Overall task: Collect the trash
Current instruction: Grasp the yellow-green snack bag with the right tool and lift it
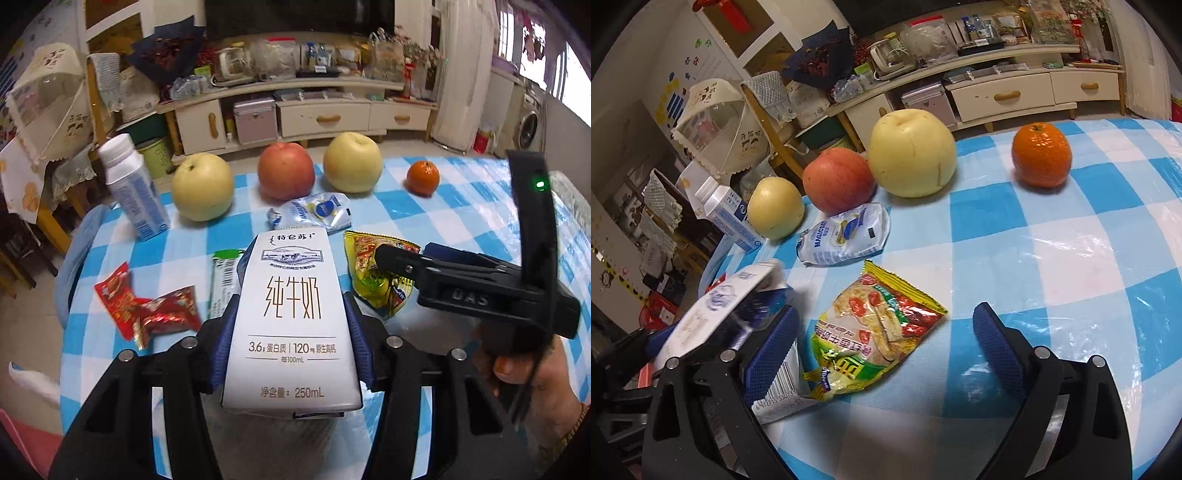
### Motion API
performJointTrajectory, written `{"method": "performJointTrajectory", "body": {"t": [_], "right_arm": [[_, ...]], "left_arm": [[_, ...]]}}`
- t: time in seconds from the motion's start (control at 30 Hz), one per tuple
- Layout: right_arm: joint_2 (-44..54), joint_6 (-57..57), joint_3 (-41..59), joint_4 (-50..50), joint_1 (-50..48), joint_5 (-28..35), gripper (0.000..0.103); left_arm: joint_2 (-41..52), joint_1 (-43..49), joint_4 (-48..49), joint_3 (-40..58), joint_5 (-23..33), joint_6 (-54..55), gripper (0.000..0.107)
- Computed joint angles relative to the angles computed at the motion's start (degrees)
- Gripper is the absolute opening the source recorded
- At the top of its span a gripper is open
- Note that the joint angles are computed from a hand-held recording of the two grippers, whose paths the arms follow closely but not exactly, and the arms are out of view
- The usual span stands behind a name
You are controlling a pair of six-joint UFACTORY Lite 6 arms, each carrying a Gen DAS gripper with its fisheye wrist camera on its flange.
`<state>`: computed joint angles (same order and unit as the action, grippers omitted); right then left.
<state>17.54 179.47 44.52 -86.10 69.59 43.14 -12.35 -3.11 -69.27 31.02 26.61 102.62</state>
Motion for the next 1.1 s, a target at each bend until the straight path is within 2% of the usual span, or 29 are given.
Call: {"method": "performJointTrajectory", "body": {"t": [0.1, 0.23, 0.47, 0.53, 0.7, 0.93, 1.1], "right_arm": [[2.0, -4.0, 2.7, 0.4, -1.4, -1.2, 0.094], [4.1, -11.7, 6.6, 4.6, -2.7, -2.3, 0.074], [6.1, -15.1, 9.1, 6.1, -2.8, -2.9, 0.068], [7.4, -19.8, 11.6, 9.0, -2.6, -2.6, 0.060], [9.9, -27.7, 16.0, 13.8, -1.4, 0.1, 0.052], [10.8, -29.6, 17.5, 15.5, 1.4, 3.0, 0.037], [11.5, -31.5, 19.2, 17.9, 3.0, 5.0, 0.033]], "left_arm": [[-3.4, 7.5, 2.3, -0.9, 6.2, 0.3, 0.055], [-6.9, 18.2, 5.6, -1.8, 13.9, 1.5, 0.055], [-7.5, 33.7, 9.2, -1.7, 23.4, 5.6, 0.055], [-7.0, 37.4, 9.8, -1.7, 25.0, 7.1, 0.055], [-3.8, 44.1, 11.0, -0.4, 28.1, 10.1, 0.055], [2.8, 48.0, 10.4, 2.4, 30.0, 13.2, 0.055], [4.5, 48.7, 10.4, 2.3, 30.1, 15.0, 0.055]]}}
